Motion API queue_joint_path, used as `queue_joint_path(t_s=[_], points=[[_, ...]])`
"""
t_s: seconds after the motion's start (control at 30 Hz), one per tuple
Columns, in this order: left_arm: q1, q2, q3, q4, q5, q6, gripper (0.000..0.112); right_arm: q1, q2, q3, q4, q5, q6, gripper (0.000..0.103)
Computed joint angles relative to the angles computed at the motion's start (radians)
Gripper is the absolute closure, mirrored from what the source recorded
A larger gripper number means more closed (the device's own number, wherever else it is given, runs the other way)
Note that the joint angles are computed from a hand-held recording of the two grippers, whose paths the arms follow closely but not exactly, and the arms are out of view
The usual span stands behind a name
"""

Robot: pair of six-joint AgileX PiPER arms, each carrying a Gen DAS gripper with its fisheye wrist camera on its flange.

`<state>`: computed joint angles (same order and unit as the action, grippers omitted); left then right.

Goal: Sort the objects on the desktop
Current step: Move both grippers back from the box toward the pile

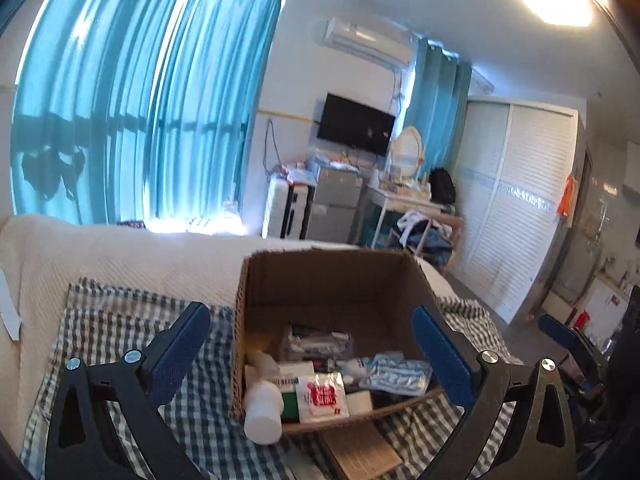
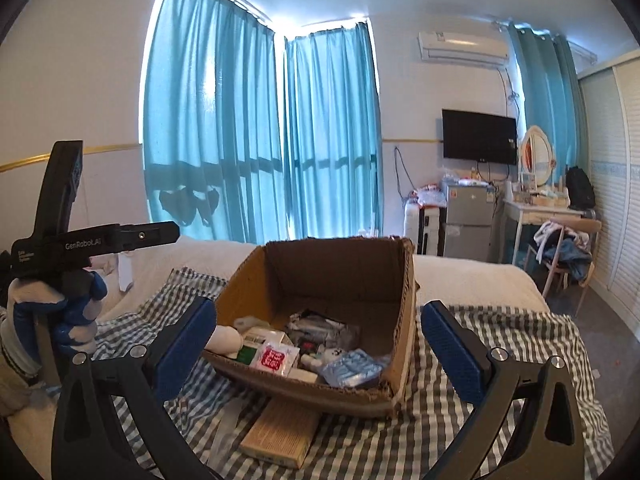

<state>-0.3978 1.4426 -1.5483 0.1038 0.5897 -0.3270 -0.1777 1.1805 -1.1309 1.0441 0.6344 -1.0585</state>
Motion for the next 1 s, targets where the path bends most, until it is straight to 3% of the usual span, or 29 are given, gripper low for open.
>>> queue_joint_path(t_s=[0.23, 0.37, 0.47, 0.57, 0.73, 0.8, 0.87, 1.0], points=[[-0.082, -0.042, 0.041, 0.161, 0.086, -0.156, 0.009, -0.109, -0.033, -0.008, 0.022, 0.178, 0.072, 0.000], [-0.192, -0.106, 0.165, 0.392, 0.132, -0.352, 0.009, -0.129, -0.110, 0.045, 0.007, 0.194, 0.053, 0.000], [-0.303, -0.135, 0.272, 0.601, 0.215, -0.559, 0.009, -0.141, -0.144, 0.075, -0.005, 0.205, 0.063, 0.000], [-0.368, -0.152, 0.337, 0.682, 0.275, -0.691, 0.009, -0.148, -0.169, 0.101, -0.036, 0.218, 0.086, 0.000], [-0.443, -0.155, 0.376, 0.710, 0.363, -0.832, 0.009, -0.156, -0.219, 0.153, -0.098, 0.252, 0.170, 0.000], [-0.491, -0.146, 0.397, 0.731, 0.430, -0.909, 0.009, -0.113, -0.240, 0.187, -0.184, 0.212, 0.245, 0.000], [-0.514, -0.134, 0.414, 0.686, 0.453, -0.908, 0.009, -0.052, -0.260, 0.236, -0.314, 0.158, 0.339, 0.000], [-0.532, -0.127, 0.462, 0.630, 0.452, -0.938, 0.010, -0.095, -0.258, 0.310, -0.317, 0.176, 0.306, 0.001]])
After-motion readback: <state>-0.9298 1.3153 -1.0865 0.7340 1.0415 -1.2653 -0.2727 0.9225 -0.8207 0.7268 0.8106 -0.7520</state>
